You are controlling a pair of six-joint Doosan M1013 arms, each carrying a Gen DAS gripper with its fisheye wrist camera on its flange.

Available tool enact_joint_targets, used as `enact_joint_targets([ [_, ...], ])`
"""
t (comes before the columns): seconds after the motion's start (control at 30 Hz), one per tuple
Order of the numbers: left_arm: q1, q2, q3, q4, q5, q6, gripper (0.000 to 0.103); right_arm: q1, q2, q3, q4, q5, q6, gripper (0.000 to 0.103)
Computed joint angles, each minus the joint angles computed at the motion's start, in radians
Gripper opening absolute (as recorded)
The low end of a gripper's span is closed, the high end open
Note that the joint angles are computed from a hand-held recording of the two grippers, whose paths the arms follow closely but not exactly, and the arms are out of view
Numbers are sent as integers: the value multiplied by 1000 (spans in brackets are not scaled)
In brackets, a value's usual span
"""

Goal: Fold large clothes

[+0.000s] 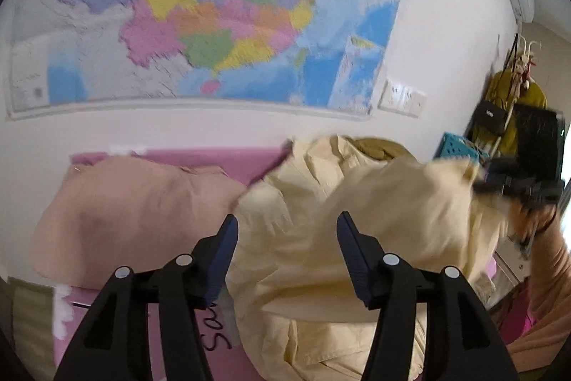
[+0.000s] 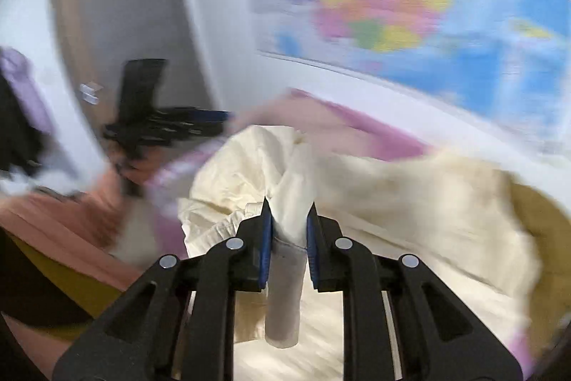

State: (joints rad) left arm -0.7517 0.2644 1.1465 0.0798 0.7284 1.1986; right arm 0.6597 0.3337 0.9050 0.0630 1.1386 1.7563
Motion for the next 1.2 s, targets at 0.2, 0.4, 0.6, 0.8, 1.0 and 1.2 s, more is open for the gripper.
enact_joint_targets([
  [0.2,-15,93,-65,-26,126,55,55,-30,-44,94,-139,272,117,25],
  [0.4,-26,153,-91,-62,232,104,55,-77,-88,238,-104,310,240,42],
  [0.6,-20,139,-51,-89,212,95,56,-108,-55,195,78,-74,157,59],
  [0.8,-21,122,-24,-84,208,64,56,-126,220,-85,340,45,91,57],
  [1.0,-12,117,-8,-116,194,61,57,-137,412,-298,451,199,237,58],
  [1.2,3,118,0,-167,183,104,58,-131,444,-337,499,206,172,5],
])
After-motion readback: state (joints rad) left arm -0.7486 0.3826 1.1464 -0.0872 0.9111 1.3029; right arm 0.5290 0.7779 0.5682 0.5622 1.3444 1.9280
